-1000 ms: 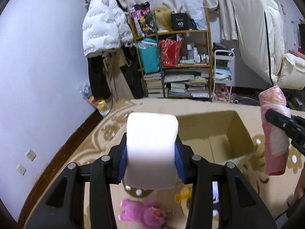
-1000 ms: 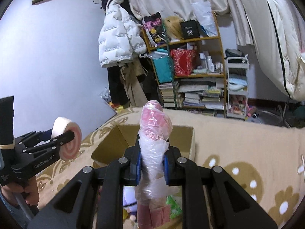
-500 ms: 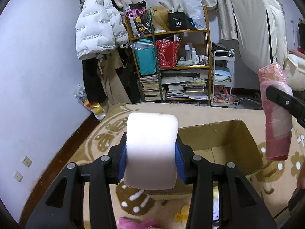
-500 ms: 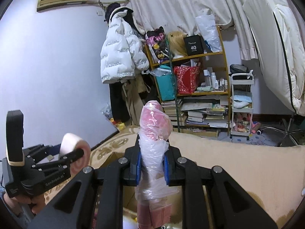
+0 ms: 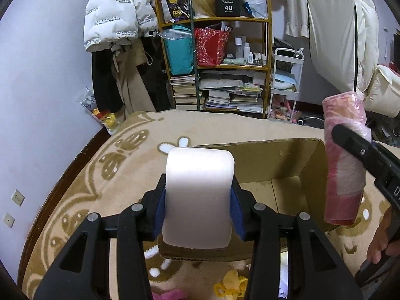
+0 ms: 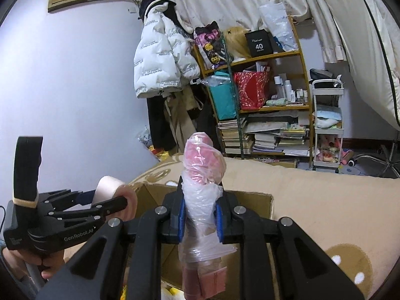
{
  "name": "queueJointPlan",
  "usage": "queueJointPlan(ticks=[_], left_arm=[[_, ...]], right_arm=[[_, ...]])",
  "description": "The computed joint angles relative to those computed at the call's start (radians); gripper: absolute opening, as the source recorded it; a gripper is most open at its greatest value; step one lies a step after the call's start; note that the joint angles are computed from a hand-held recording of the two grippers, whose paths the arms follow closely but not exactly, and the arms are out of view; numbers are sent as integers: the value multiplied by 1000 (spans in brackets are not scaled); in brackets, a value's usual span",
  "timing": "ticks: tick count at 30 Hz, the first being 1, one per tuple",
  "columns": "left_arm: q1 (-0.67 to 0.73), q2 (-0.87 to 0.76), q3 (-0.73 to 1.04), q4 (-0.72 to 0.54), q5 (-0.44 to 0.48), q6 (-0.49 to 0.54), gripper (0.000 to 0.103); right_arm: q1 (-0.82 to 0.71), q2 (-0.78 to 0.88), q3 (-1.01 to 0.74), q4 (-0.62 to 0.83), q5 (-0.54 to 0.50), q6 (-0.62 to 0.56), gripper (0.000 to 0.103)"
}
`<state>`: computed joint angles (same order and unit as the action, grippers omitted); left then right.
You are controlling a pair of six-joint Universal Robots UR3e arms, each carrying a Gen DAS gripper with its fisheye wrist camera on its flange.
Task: Organize soft objects
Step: 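Lift and carry both held items over the open cardboard box, then open both tools to drop the items into the box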
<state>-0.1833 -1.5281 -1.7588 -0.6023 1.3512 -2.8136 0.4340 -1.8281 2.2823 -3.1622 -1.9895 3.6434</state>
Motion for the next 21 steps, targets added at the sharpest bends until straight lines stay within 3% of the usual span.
queueJointPlan(ticks=[5, 9, 13, 15, 19, 21], left_arm=[[-10, -8, -8, 4, 17, -4, 55], [-6, 3, -12, 2, 16, -1, 71], [2, 43, -23, -13, 20, 6, 78], [9, 66, -20, -39, 21, 15, 83], [30, 136, -29, -106, 28, 28, 93], [48, 181, -45, -125, 31, 34, 98]], right_arm=[[-27, -19, 10, 41, 36, 20, 25], [-24, -46, 25, 50, 40, 34, 42], [16, -68, 8, 89, -1, 54, 49], [48, -83, 0, 114, -36, 82, 66], [116, -111, -37, 216, -98, 143, 80], [165, -114, -54, 252, -145, 177, 91]])
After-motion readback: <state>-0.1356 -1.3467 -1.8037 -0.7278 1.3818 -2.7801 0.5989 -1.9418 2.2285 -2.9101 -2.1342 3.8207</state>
